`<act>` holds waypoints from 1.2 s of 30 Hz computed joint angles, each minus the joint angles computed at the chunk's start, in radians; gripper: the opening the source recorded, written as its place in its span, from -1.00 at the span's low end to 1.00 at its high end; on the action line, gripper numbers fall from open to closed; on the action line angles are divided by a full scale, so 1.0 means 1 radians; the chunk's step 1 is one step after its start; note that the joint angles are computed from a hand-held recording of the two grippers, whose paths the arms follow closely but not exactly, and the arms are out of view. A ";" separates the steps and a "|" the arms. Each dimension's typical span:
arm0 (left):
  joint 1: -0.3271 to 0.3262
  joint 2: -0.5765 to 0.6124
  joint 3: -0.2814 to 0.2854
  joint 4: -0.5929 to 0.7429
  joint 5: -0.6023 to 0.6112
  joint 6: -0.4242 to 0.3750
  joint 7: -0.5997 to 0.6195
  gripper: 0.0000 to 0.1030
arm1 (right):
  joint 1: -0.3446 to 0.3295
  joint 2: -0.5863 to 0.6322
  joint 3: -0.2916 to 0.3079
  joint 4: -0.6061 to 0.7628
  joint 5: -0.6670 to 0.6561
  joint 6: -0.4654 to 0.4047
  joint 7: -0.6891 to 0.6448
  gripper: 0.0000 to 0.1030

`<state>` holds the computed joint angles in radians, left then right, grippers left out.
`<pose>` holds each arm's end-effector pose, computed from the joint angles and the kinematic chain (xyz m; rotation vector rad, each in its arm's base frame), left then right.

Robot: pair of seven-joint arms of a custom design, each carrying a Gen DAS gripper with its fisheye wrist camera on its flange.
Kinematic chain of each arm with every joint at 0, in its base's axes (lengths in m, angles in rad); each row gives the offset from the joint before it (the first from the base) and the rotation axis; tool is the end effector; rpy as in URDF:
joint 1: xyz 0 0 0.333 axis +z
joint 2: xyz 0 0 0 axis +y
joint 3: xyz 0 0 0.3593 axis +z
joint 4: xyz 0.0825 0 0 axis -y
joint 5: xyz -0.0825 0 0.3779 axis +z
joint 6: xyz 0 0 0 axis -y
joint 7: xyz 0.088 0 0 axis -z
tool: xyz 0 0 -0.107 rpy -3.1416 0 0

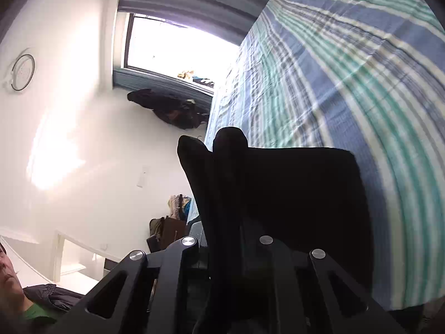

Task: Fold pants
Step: 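Grasp the trouser hems with the right gripper and lift them toward the waistband, then lay the held hems onto the waistband and open the right gripper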

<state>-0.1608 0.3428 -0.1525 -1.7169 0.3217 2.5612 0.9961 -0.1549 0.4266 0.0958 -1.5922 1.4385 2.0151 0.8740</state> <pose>0.6674 -0.2063 0.4894 -1.9898 1.8750 -0.5750 0.7115 0.0045 0.4787 -1.2530 1.3887 0.5778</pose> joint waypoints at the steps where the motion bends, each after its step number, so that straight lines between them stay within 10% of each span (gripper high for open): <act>1: 0.005 -0.013 0.002 -0.019 -0.003 0.016 -0.005 0.97 | 0.022 0.002 0.021 -0.001 0.025 0.015 -0.005 -0.72; 10: 0.062 -0.134 0.029 -0.208 0.000 0.154 -0.073 0.97 | 0.358 0.149 0.104 0.180 -0.173 0.346 0.098 -0.71; 14: 0.097 -0.174 0.024 -0.277 -0.037 0.215 -0.059 0.97 | 0.525 0.240 0.039 0.278 -0.493 0.478 0.333 0.17; 21: 0.145 -0.207 -0.060 -0.336 -0.265 0.356 0.191 0.97 | 0.444 -0.019 0.180 -0.077 -0.373 0.819 0.026 0.73; 24: 0.135 -0.142 -0.122 -0.236 -0.350 0.300 0.381 0.92 | 0.457 -0.127 0.176 -0.233 -0.348 1.043 -0.061 0.78; 27: 0.072 -0.045 -0.106 -0.092 -0.291 0.184 0.398 0.41 | 0.425 -0.180 0.186 -0.311 -0.314 1.141 -0.046 0.78; 30: 0.023 0.053 -0.079 0.052 -0.245 0.044 0.361 0.33 | 0.344 -0.175 0.268 -0.280 -0.087 1.194 -0.213 0.78; 33: -0.013 0.110 -0.057 0.143 -0.204 -0.079 0.323 -0.82 | 0.385 -0.191 0.215 -0.301 -0.110 1.205 -0.181 0.78; 36: -0.017 0.057 -0.042 0.067 -0.183 -0.014 0.256 -0.84 | 0.390 -0.193 0.206 -0.307 -0.124 1.219 -0.168 0.78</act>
<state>-0.1777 0.4003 -0.1949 -1.6504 0.1386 2.5472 1.2519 0.2347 0.2333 0.3019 -1.8993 1.3149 3.2342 0.7056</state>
